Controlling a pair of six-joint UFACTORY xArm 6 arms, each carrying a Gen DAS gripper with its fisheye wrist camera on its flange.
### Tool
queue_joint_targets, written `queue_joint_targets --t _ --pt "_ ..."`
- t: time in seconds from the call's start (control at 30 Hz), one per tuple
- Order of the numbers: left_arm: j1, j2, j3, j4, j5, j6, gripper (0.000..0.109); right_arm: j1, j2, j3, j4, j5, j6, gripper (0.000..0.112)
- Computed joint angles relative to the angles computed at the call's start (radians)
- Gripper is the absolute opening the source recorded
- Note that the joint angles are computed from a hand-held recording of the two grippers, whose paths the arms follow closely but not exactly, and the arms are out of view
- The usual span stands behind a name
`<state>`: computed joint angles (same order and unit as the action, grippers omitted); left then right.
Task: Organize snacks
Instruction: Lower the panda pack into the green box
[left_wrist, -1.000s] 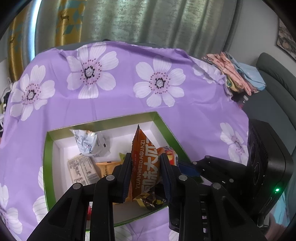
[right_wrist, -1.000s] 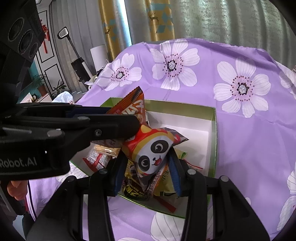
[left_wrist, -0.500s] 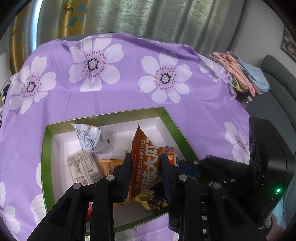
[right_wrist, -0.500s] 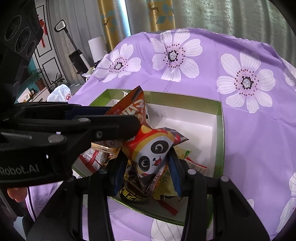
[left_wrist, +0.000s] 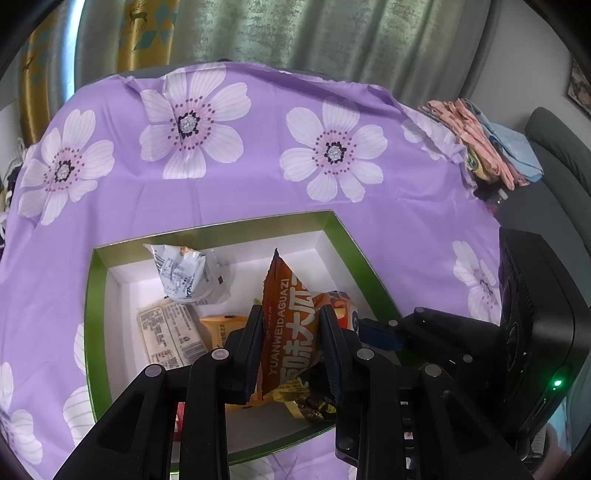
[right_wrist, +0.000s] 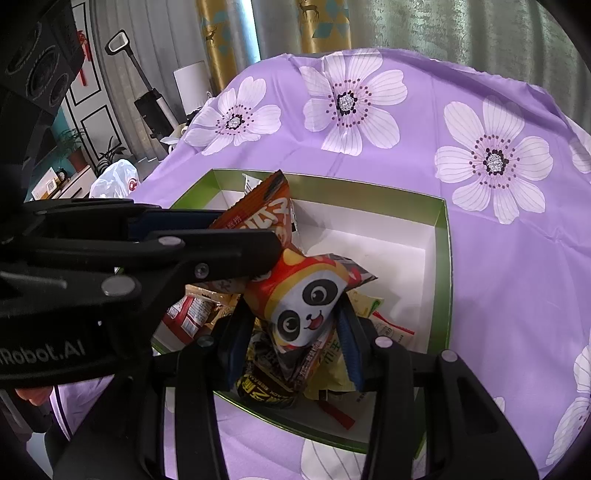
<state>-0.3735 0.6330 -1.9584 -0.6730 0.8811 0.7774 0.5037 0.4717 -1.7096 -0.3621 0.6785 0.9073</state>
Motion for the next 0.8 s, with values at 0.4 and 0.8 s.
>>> queue_joint_targets --t 0.4,0.8 --pt "-0.002 0.009 -0.013 0.017 0.003 -0.018 0.03 -0.002 0.008 -0.011 0.029 0.013 -0.016 0.046" --pt "-0.004 0.014 -0.017 0.028 -0.001 -0.028 0.03 -0.002 0.01 -0.016 0.04 0.021 -0.021 0.047"
